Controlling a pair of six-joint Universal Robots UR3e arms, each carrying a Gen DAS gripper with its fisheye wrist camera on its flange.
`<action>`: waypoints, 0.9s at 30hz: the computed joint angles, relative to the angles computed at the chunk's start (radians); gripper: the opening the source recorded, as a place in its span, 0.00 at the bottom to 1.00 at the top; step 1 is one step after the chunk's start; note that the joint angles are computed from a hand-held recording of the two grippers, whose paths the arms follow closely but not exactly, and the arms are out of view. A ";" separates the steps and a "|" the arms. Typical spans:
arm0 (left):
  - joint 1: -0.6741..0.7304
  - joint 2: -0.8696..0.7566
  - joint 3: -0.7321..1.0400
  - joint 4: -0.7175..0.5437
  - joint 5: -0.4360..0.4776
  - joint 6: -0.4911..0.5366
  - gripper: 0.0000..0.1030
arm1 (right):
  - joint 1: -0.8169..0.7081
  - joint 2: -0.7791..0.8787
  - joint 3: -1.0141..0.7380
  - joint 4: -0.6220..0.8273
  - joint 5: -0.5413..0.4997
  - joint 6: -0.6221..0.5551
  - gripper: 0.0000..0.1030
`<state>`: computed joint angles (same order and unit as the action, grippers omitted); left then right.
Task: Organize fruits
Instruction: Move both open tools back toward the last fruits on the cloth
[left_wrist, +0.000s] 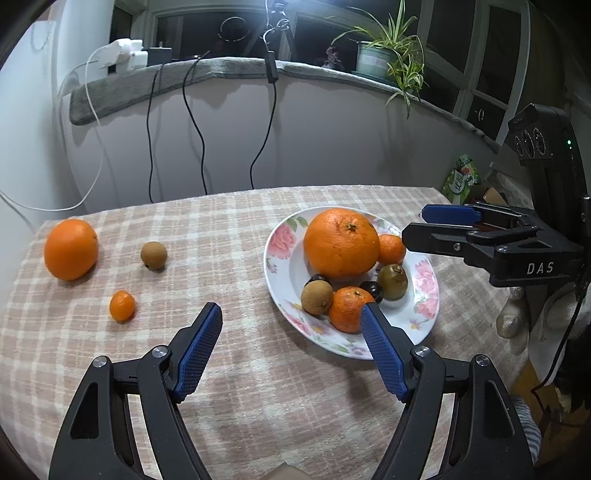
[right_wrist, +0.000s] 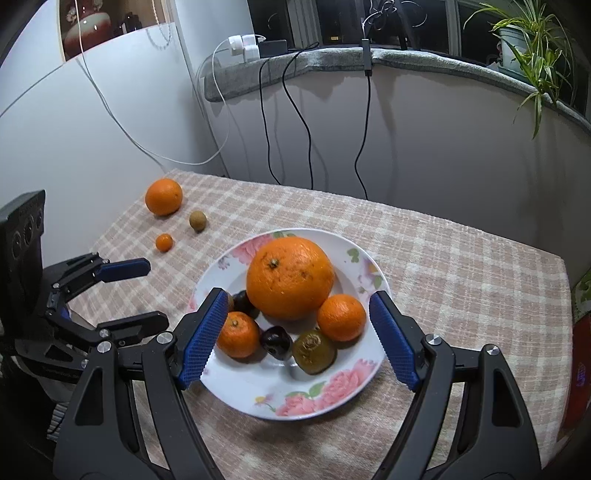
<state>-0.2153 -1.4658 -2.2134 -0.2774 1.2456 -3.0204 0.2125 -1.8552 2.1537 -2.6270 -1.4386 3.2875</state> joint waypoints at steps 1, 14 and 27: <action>0.005 0.001 -0.003 0.002 -0.003 0.001 0.75 | 0.000 0.004 -0.002 -0.005 0.008 0.002 0.79; 0.133 0.076 -0.078 -0.012 -0.052 0.037 0.75 | 0.150 0.192 -0.171 -0.027 -0.109 -0.013 0.79; 0.379 0.190 -0.174 -0.094 -0.155 0.134 0.70 | 0.187 0.380 -0.357 -0.054 -0.076 0.006 0.79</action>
<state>0.1634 -1.2755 -2.3870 -0.3710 1.0905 -2.8862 0.3991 -1.4753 1.7965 -2.6806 -1.5148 3.2933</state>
